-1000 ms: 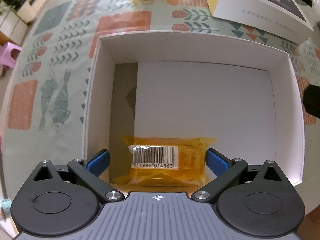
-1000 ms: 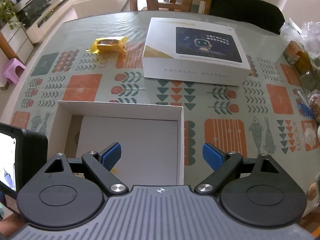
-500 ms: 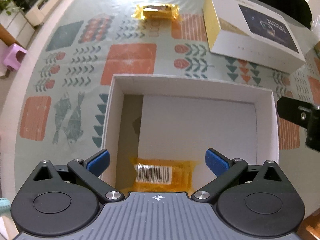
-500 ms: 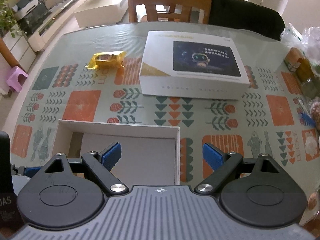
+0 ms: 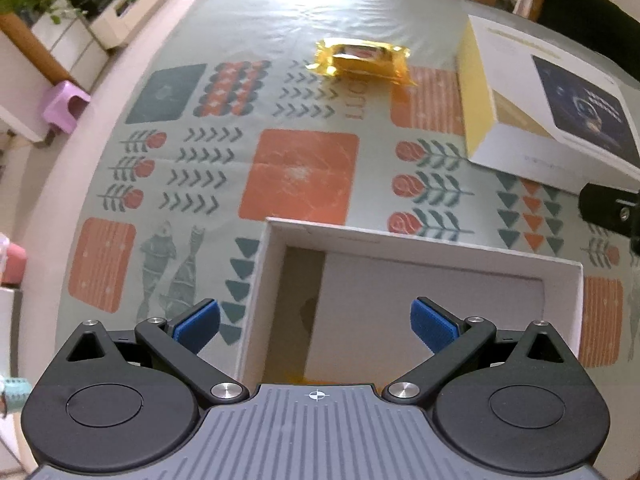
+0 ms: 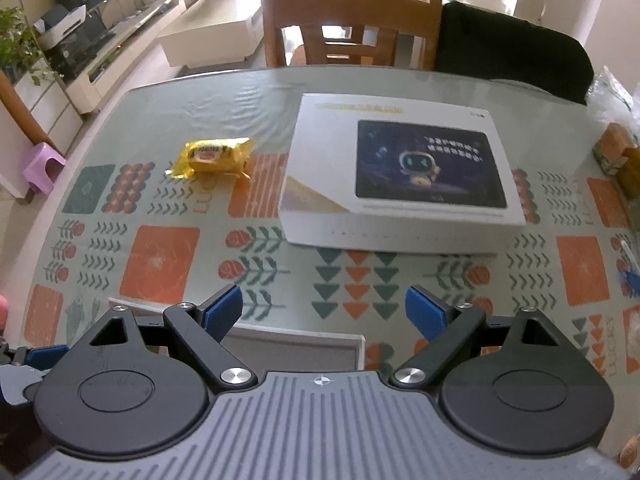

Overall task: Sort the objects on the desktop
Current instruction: 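Reach the right tool to the logo snack cake and close on it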

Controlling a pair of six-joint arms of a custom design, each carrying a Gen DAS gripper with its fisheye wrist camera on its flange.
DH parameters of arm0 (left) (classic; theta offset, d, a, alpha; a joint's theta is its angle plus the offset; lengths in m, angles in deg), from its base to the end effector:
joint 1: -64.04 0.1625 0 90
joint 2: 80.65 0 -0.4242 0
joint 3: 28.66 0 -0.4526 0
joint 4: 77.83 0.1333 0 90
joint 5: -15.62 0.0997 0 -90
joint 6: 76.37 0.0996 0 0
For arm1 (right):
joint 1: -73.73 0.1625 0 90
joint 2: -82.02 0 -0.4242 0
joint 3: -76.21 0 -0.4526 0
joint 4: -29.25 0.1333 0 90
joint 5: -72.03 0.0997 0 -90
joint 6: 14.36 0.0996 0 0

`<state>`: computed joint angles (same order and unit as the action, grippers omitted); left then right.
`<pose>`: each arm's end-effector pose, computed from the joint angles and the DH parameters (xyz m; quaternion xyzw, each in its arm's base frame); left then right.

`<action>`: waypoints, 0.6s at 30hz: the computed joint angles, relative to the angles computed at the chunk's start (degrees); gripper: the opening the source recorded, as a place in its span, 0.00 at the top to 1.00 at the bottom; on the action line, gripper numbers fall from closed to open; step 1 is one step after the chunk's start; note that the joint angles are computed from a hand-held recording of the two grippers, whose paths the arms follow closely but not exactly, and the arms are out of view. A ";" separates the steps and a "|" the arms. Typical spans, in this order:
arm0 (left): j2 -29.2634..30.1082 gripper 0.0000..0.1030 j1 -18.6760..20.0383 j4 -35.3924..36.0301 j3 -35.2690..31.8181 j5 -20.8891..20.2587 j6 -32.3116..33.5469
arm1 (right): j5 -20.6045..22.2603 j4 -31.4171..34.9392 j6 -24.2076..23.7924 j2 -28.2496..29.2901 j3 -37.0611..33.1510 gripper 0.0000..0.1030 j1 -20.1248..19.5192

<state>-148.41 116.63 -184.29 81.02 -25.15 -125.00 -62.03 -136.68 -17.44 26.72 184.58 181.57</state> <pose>-0.1740 -0.5711 0.1512 0.0047 0.8915 -0.1307 0.4337 0.2549 -0.5830 0.1222 0.0919 -0.9070 0.2294 0.3410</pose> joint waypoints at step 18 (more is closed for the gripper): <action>1.33 0.00 8.32 -8.80 -5.89 -1.44 19.16 | -1.03 2.66 0.40 12.33 -15.92 0.00 2.98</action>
<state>-147.08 124.95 -193.09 75.13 -26.58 -105.84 -63.05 -134.02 -17.04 39.05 168.66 184.55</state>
